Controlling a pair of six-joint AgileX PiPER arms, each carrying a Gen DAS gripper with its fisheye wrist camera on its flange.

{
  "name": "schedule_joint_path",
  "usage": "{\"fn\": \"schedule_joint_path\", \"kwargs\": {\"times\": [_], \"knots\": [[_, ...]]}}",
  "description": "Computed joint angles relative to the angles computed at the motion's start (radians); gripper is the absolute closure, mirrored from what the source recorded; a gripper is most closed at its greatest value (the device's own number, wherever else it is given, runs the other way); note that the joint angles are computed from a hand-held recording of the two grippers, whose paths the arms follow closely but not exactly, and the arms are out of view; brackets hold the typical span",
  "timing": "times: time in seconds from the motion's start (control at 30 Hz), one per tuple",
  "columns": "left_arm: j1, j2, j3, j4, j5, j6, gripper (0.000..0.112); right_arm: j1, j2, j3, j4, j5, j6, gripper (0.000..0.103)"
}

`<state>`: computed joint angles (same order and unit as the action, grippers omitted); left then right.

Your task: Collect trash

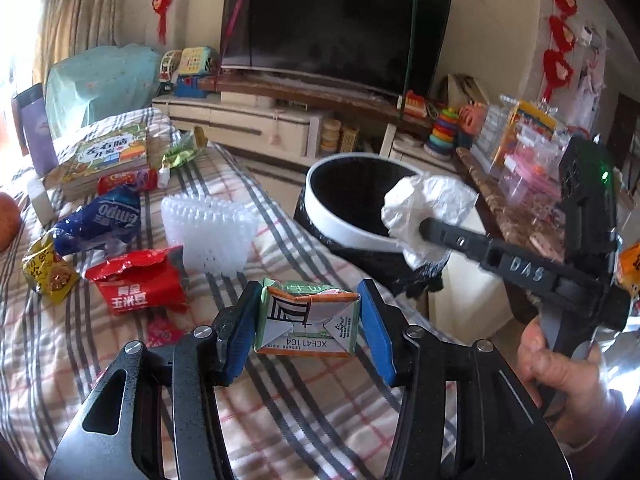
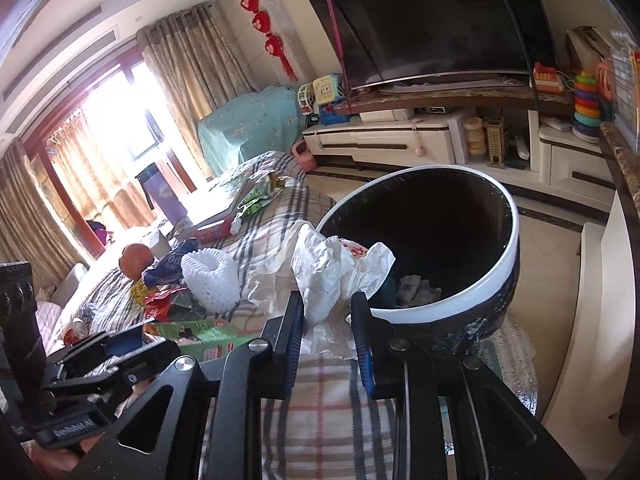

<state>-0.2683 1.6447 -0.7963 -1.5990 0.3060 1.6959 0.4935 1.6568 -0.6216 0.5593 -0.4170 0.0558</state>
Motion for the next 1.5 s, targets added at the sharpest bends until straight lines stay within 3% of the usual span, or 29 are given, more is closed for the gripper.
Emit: {"fn": "schedule_joint_path", "kwargs": {"times": [0.4,0.53,0.77,1.5], "knots": [[-0.04,0.122,-0.049,0.469,-0.062,-0.452,0.063,-0.032,0.004,0.014,-0.111,0.005,0.107,0.079],[-0.08,0.127,-0.038,0.459,-0.113,-0.417,0.07,-0.04,0.002,0.016,-0.113,0.006,0.102,0.079],[-0.075,0.111,-0.061,0.45,-0.075,-0.407,0.071,-0.057,-0.01,0.024,-0.118,0.01,0.1,0.079],[-0.155,0.241,-0.415,0.833,0.026,-0.865,0.071,-0.199,-0.025,-0.002,-0.222,0.078,0.129,0.079]]}}
